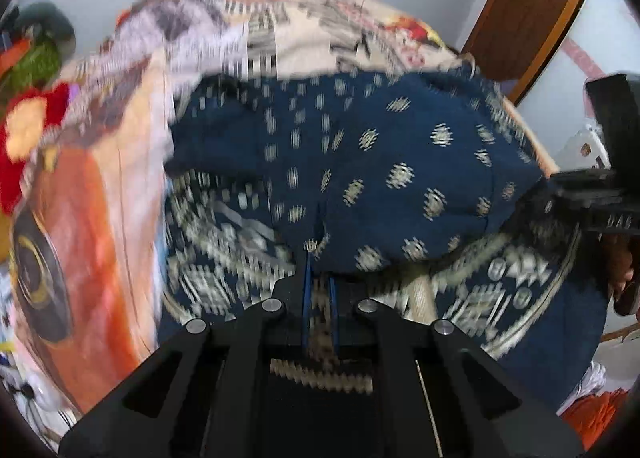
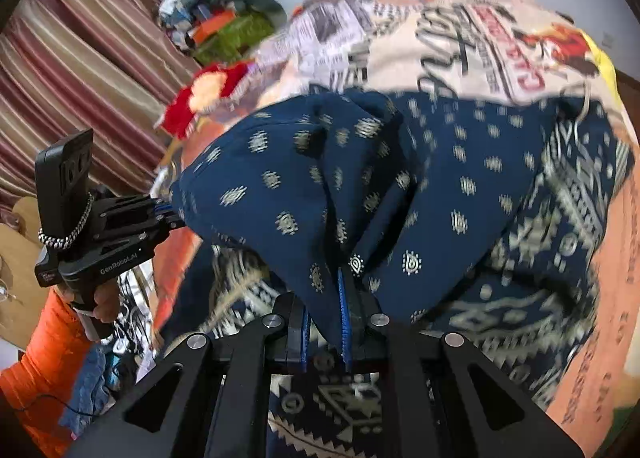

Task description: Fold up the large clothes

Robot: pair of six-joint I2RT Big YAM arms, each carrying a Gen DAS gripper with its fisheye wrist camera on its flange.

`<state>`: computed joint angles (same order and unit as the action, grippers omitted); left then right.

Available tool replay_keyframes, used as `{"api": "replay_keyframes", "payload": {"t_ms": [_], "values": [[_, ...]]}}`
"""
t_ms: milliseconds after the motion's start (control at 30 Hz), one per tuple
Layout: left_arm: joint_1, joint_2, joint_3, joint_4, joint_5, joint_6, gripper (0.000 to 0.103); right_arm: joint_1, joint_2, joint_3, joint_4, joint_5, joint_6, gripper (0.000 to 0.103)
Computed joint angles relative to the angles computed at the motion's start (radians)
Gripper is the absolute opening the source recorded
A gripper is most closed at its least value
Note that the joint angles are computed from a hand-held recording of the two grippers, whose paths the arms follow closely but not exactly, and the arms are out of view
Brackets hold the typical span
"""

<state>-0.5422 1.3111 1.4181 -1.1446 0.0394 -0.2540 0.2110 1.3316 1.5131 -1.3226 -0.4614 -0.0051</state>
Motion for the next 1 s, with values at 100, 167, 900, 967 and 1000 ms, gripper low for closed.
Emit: {"api": "replay_keyframes", "payload": {"t_ms": [100, 167, 900, 967, 1000], "values": [[-0.008, -0.017, -0.044, -0.009, -0.004, 0.002, 0.007, 0.003, -0.019, -0.033, 0.006, 0.030, 0.020, 0.010], [-0.013, -0.029, -0.064, -0.017, -0.008, 0.004, 0.007, 0.004, -0.024, -0.038, -0.005, 0.037, 0.024, 0.010], [0.204, 0.028, 0.075, -0.010, -0.059, -0.019, 0.057, -0.092, -0.075, 0.054, -0.048, 0.057, 0.028, 0.075], [0.225, 0.078, 0.110, -0.009, -0.022, -0.028, 0.057, -0.127, -0.061, 0.070, -0.036, 0.065, 0.057, 0.075], [0.237, 0.106, 0.129, -0.008, 0.003, -0.035, 0.057, -0.155, -0.048, 0.080, -0.031, 0.066, 0.076, 0.075]]}}
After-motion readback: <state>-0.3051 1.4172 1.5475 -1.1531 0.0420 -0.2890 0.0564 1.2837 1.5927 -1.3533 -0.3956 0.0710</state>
